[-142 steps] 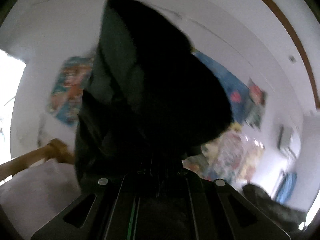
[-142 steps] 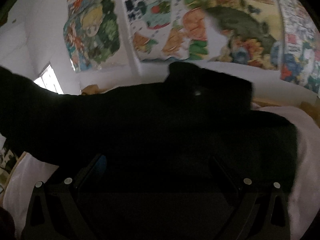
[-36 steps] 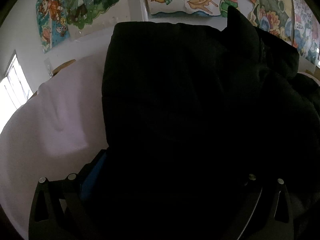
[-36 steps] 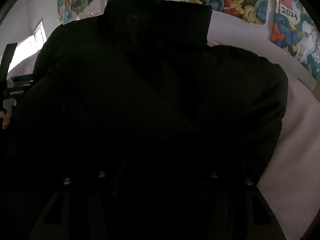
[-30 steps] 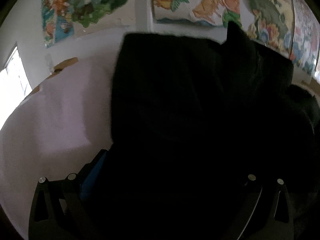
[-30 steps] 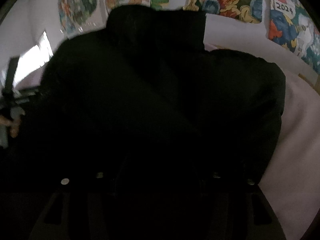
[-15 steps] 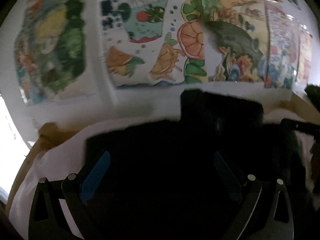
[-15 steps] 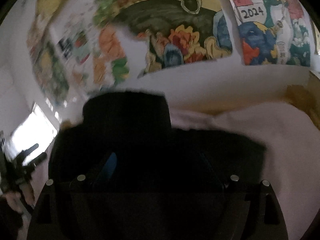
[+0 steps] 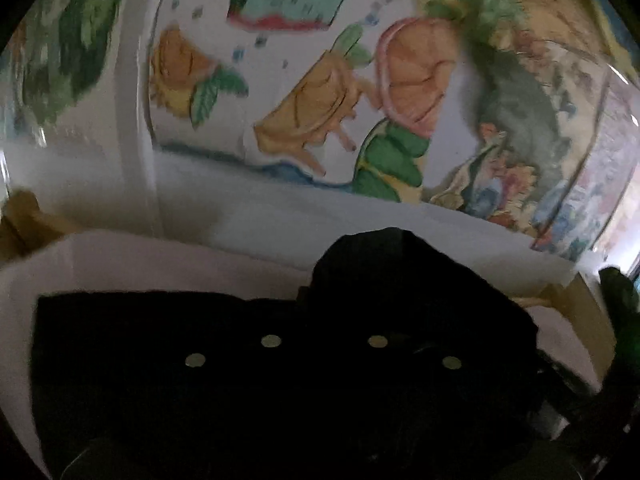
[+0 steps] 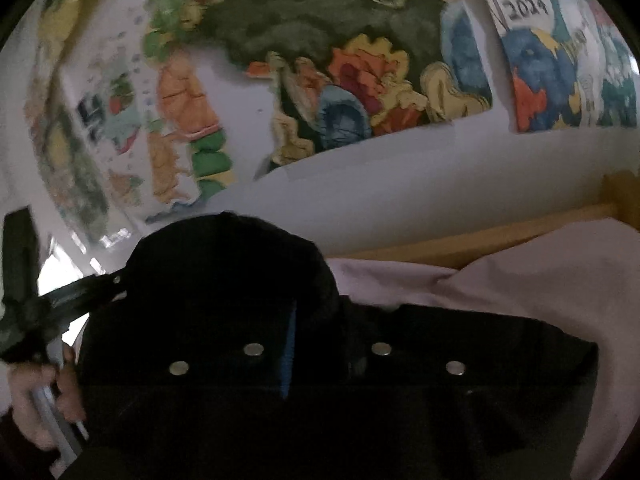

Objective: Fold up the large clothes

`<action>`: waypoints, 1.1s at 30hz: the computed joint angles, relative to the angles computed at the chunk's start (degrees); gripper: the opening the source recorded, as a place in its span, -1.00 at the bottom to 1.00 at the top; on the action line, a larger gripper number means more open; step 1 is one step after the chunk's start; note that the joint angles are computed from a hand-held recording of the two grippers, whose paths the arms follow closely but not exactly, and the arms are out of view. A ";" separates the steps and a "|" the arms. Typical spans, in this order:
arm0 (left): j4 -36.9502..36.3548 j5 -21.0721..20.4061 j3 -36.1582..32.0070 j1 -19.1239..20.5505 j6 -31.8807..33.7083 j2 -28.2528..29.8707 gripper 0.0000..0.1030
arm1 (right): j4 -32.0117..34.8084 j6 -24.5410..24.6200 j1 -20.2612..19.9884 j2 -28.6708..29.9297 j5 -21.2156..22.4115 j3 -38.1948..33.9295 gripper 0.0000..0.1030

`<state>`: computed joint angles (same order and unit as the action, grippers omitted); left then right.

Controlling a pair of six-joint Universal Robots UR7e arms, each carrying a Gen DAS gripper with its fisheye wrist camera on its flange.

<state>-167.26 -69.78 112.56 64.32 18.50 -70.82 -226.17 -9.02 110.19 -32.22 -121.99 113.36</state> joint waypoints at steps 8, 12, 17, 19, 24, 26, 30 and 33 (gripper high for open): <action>-3.41 -7.55 9.60 1.73 5.36 -13.04 -0.91 | -5.42 -1.50 5.08 -3.14 -0.09 7.01 -0.73; -0.18 -9.28 13.60 0.89 6.31 -20.38 -0.93 | -6.34 -4.61 10.48 -3.28 -4.06 9.02 -0.75; 8.21 -13.73 16.16 2.97 6.05 -28.34 -0.94 | -4.32 -9.04 17.38 -2.13 -10.98 12.64 -0.78; 10.38 -14.17 16.77 3.55 6.00 -29.99 -0.94 | -2.66 -9.43 18.70 -1.22 -12.98 13.41 -0.79; 11.16 -12.70 18.54 5.55 3.78 -30.05 -0.94 | -1.26 -12.30 18.57 3.76 -17.80 11.53 -0.80; 10.41 -12.00 18.33 6.73 2.07 -27.87 -0.94 | -1.59 -12.92 17.37 5.46 -18.45 10.70 -0.80; 8.48 -10.35 17.37 7.98 1.27 -23.22 -0.94 | -1.04 -12.07 12.94 8.53 -17.94 8.54 -0.81; 7.80 -9.68 16.27 8.66 1.73 -20.45 -0.94 | -2.25 -12.37 10.46 10.17 -16.82 7.37 -0.81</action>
